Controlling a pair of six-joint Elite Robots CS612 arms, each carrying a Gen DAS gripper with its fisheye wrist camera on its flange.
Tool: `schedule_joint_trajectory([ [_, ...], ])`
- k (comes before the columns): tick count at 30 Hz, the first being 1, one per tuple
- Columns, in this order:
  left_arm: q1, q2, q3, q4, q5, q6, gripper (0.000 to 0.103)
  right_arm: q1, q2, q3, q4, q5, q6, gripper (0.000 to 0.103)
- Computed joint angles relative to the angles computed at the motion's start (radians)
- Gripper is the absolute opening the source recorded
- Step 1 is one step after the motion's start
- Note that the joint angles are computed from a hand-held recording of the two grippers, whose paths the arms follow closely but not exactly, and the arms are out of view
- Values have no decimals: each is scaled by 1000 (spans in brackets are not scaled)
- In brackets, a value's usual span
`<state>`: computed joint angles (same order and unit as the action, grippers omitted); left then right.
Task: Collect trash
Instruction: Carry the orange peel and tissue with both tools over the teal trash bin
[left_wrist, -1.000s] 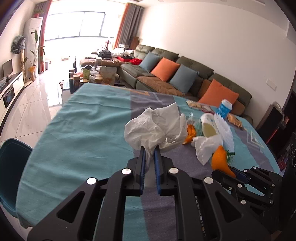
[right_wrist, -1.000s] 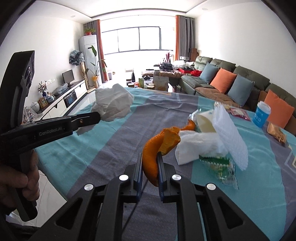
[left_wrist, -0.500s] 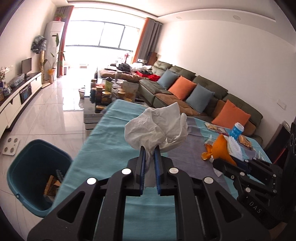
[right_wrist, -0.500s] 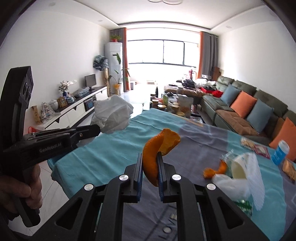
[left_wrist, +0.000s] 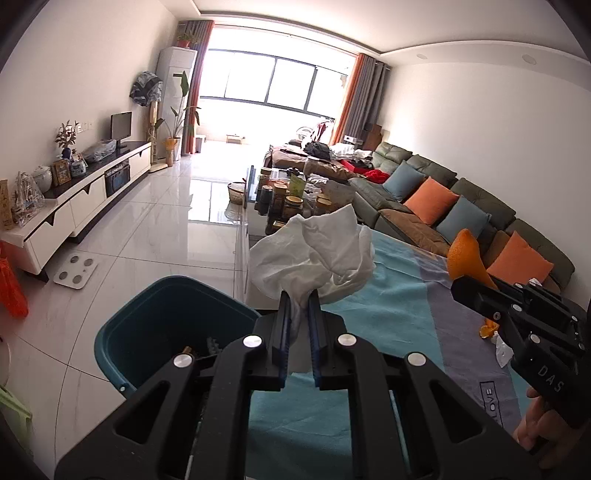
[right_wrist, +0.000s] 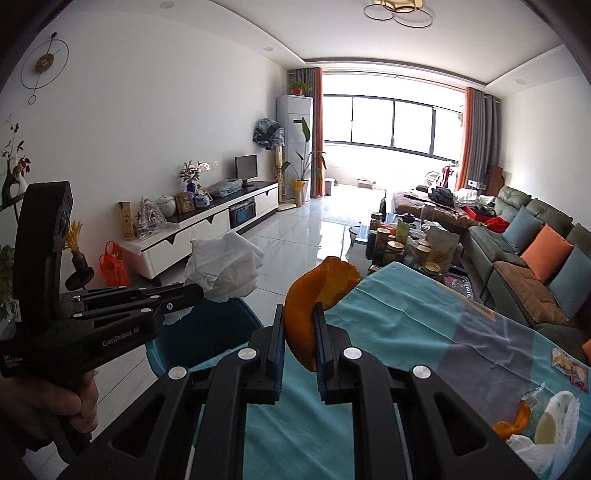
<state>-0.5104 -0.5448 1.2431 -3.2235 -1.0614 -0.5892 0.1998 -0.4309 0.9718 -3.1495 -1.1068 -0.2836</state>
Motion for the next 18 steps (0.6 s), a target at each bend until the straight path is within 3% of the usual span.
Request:
schedule_joint_trajectory([
  [9,18,-68,138,-34,67,-59,10,39,56,-138,129,77,-40,12],
  [18,35,-103,230,-47,85,-120,10,66,116,-279,316,96,-119,12],
])
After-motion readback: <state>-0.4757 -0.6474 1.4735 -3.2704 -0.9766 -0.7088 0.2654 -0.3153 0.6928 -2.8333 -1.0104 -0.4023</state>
